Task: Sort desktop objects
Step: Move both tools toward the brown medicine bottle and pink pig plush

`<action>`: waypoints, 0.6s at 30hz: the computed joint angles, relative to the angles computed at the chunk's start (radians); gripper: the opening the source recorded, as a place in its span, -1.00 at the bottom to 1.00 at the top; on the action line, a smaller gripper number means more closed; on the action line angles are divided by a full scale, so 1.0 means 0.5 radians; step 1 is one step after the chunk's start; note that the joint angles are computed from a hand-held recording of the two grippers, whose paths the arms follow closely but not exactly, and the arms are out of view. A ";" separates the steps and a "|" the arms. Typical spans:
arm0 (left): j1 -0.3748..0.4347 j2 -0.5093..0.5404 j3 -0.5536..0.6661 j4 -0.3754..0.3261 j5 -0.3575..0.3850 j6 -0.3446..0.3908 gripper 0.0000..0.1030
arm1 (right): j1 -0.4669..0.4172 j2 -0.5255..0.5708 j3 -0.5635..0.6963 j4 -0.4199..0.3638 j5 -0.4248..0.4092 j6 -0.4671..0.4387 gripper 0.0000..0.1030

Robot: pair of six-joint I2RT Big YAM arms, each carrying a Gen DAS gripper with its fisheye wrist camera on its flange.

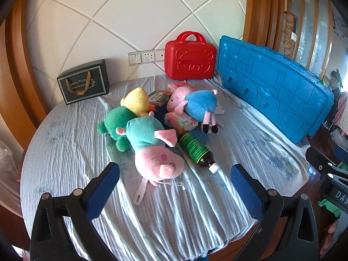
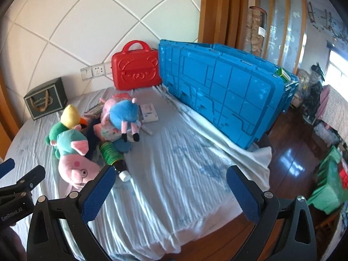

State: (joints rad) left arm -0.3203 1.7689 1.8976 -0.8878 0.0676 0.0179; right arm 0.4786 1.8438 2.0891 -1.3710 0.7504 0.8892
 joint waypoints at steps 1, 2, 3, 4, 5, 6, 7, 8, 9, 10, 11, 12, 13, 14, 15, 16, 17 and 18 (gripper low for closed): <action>0.008 0.000 -0.006 0.002 0.002 0.006 1.00 | 0.005 0.023 0.026 -0.014 -0.007 0.009 1.00; 0.019 0.005 -0.004 -0.003 0.008 0.013 1.00 | 0.009 0.042 0.048 -0.027 -0.014 0.018 1.00; 0.033 0.014 0.004 -0.019 0.023 0.025 1.00 | 0.011 0.059 0.067 -0.037 -0.026 0.022 1.00; 0.043 0.023 0.012 -0.033 0.030 0.034 1.00 | 0.011 0.084 0.095 -0.048 -0.051 0.022 1.00; 0.054 0.028 0.011 -0.040 0.033 0.042 1.00 | 0.010 0.105 0.117 -0.053 -0.081 0.018 1.00; 0.066 0.034 0.011 -0.048 0.039 0.051 1.00 | 0.008 0.130 0.146 -0.059 -0.113 0.015 1.00; 0.079 0.041 0.010 -0.055 0.048 0.063 1.00 | 0.010 0.163 0.179 -0.074 -0.142 0.023 1.00; 0.092 0.047 0.007 -0.057 0.054 0.072 1.00 | 0.013 0.189 0.208 -0.091 -0.155 0.030 1.00; 0.107 0.050 -0.002 -0.053 0.060 0.075 1.00 | 0.017 0.219 0.240 -0.105 -0.168 0.031 1.00; 0.126 0.054 -0.015 -0.040 0.073 0.077 1.00 | 0.021 0.235 0.255 -0.111 -0.172 0.029 1.00; 0.140 0.060 -0.022 -0.031 0.081 0.080 1.00 | 0.026 0.261 0.280 -0.125 -0.172 0.025 1.00; 0.153 0.071 -0.025 -0.026 0.079 0.081 1.00 | 0.029 0.283 0.299 -0.134 -0.174 0.016 1.00; 0.166 0.090 -0.019 -0.032 0.070 0.078 1.00 | 0.030 0.290 0.301 -0.133 -0.181 0.008 1.00; 0.173 0.109 -0.005 -0.046 0.062 0.071 1.00 | 0.027 0.304 0.309 -0.129 -0.199 -0.010 1.00; 0.185 0.134 0.013 -0.064 0.049 0.059 1.00 | 0.019 0.315 0.310 -0.115 -0.223 -0.033 1.00; 0.190 0.151 0.023 -0.072 0.033 0.049 1.00 | 0.014 0.316 0.302 -0.104 -0.238 -0.046 1.00; 0.197 0.168 0.035 -0.077 0.016 0.043 1.00 | 0.000 0.325 0.302 -0.086 -0.262 -0.070 1.00; 0.199 0.183 0.043 -0.081 -0.010 0.029 1.00 | -0.014 0.332 0.293 -0.060 -0.281 -0.101 1.00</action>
State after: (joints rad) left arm -0.2208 1.8603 1.9192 -0.9283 0.0628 0.0323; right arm 0.4714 2.0096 2.2357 -1.4009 0.6098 0.8388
